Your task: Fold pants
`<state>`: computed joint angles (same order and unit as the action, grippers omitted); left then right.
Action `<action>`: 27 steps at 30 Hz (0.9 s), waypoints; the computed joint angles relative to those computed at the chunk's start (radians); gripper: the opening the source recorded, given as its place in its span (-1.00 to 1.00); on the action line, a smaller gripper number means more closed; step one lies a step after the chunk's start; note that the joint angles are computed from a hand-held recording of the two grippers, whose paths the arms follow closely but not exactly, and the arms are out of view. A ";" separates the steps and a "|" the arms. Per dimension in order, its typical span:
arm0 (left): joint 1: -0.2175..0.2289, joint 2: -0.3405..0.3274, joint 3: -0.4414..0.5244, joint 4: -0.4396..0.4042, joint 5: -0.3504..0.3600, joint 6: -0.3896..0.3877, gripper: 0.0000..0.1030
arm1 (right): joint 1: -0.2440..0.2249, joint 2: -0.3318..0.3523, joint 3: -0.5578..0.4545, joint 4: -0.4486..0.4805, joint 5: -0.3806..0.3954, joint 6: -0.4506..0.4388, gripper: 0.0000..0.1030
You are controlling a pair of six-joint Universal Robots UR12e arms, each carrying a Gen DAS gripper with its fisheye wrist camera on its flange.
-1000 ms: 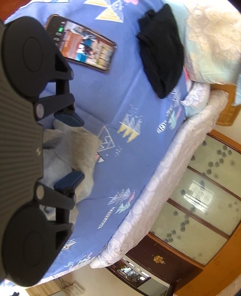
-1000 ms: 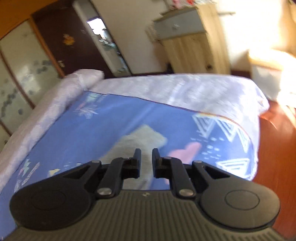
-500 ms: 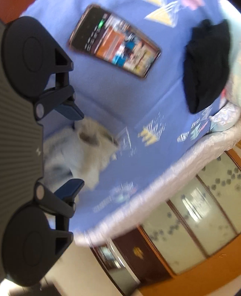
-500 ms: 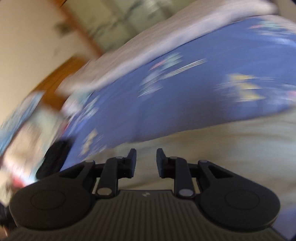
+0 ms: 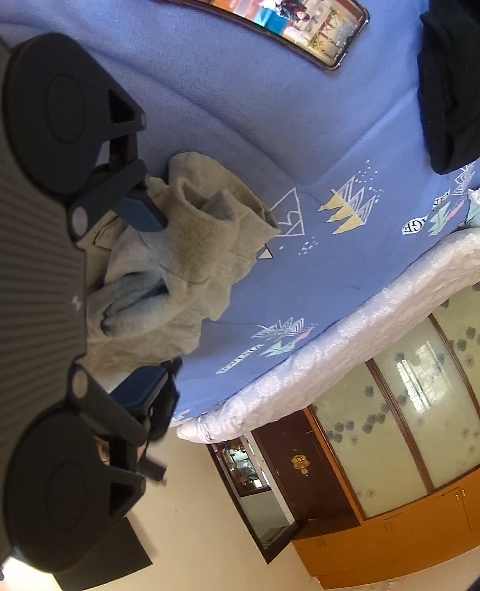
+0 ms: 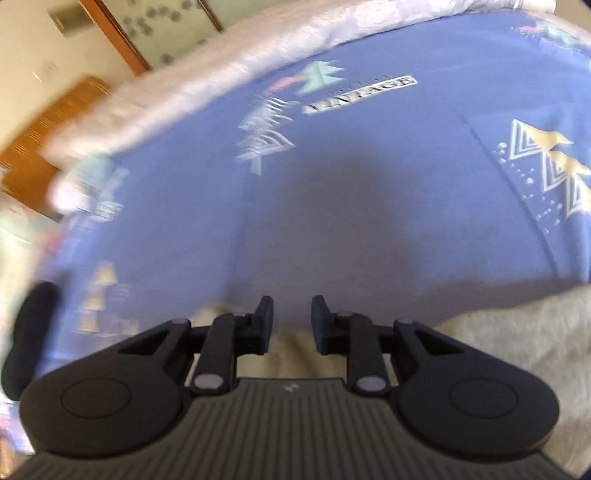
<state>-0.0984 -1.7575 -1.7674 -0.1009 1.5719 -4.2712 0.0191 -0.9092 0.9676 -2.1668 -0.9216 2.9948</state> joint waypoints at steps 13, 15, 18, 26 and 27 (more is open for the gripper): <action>0.018 0.028 -0.039 0.088 0.013 -0.016 0.62 | 0.117 -0.017 -0.146 0.582 0.143 -0.625 -0.03; 0.022 0.041 -0.049 0.083 0.023 -0.016 0.62 | 0.142 0.011 -0.193 0.665 0.097 -0.721 0.28; 0.031 0.044 -0.061 0.103 0.002 -0.046 0.63 | 0.169 -0.004 -0.146 0.608 -0.053 -0.821 0.37; 0.035 -0.002 0.001 -0.039 -0.044 0.018 -0.11 | 0.106 -0.060 -0.032 0.557 0.203 -0.899 -0.60; 0.037 -0.007 0.008 -0.059 -0.051 0.022 -0.17 | 0.096 -0.071 0.003 0.481 0.275 -0.862 -0.60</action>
<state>-0.0616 -1.7647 -1.7592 -0.1603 1.5211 -4.2488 0.1152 -0.9805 0.9709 -1.6858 -0.6463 2.1332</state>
